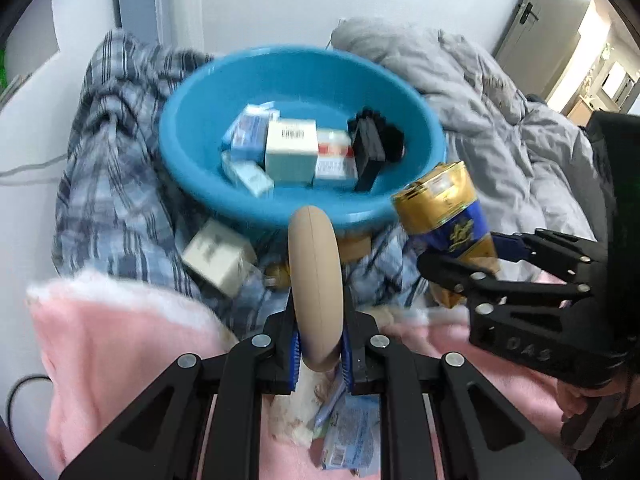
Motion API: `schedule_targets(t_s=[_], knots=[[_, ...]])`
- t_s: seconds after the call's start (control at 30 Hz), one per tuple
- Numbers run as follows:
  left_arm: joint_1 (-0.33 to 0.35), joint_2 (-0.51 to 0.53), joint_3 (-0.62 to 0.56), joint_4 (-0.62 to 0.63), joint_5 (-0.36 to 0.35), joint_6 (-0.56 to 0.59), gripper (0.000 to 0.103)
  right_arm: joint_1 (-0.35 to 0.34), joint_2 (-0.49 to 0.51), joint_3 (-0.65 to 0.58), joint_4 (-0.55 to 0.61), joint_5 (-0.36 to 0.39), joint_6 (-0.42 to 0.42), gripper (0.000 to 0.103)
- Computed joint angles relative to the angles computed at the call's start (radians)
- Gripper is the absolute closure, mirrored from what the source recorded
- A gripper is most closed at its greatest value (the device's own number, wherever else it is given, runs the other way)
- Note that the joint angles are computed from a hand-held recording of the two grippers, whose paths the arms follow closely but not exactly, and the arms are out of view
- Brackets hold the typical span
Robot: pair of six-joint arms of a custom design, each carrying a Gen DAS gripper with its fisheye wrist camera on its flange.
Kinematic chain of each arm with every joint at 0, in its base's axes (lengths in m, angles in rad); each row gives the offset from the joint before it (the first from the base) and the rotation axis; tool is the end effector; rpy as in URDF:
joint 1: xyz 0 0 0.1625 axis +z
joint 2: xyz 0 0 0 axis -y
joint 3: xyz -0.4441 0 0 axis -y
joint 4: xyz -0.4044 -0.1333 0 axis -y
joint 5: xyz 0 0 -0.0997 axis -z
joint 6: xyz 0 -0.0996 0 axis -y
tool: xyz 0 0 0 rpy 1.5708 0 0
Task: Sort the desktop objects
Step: 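Carry the beige disc and Liqun pack up over the blue basin with both tools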
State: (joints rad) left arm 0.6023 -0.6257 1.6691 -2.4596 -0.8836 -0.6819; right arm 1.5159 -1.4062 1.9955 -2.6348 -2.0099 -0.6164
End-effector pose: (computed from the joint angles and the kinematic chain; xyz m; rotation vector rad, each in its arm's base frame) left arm -0.4244 -0.5302 -0.0183 0.4282 2.4796 -0.5290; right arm 0.0613 -0.5430 0.3412 0.5741 -2.4877 0.3949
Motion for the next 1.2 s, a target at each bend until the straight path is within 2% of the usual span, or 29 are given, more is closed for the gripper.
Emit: schedule_targets(t_s=[0.2, 0.33, 0.53, 0.67, 0.77, 1.1, 1.2], knots=[[-0.016, -0.001, -0.048, -0.044, 0.100, 0.078, 0.086, 0.045, -0.007, -0.057, -0.030, 0.020, 0.008, 0.052], [-0.014, 0.010, -0.102, -0.056, 0.158, 0.119, 0.086, 0.093, -0.005, -0.085, -0.083, 0.015, -0.035, 0.052], [-0.030, 0.027, -0.162, -0.182, 0.234, 0.253, 0.086, 0.149, 0.001, -0.137, -0.144, 0.052, -0.066, 0.052], [-0.035, 0.045, -0.213, -0.261, 0.255, 0.361, 0.086, 0.177, 0.007, -0.164, -0.199, 0.076, -0.086, 0.052], [-0.046, 0.070, -0.257, -0.337, 0.306, 0.452, 0.086, 0.190, 0.008, -0.188, -0.224, 0.110, -0.085, 0.052], [-0.068, 0.115, -0.335, -0.606, 0.354, 0.694, 0.086, 0.229, 0.037, -0.256, -0.321, 0.153, -0.097, 0.052], [-0.073, 0.126, -0.323, -0.756, 0.357, 0.762, 0.086, 0.221, 0.034, -0.238, -0.427, 0.210, -0.052, 0.052]])
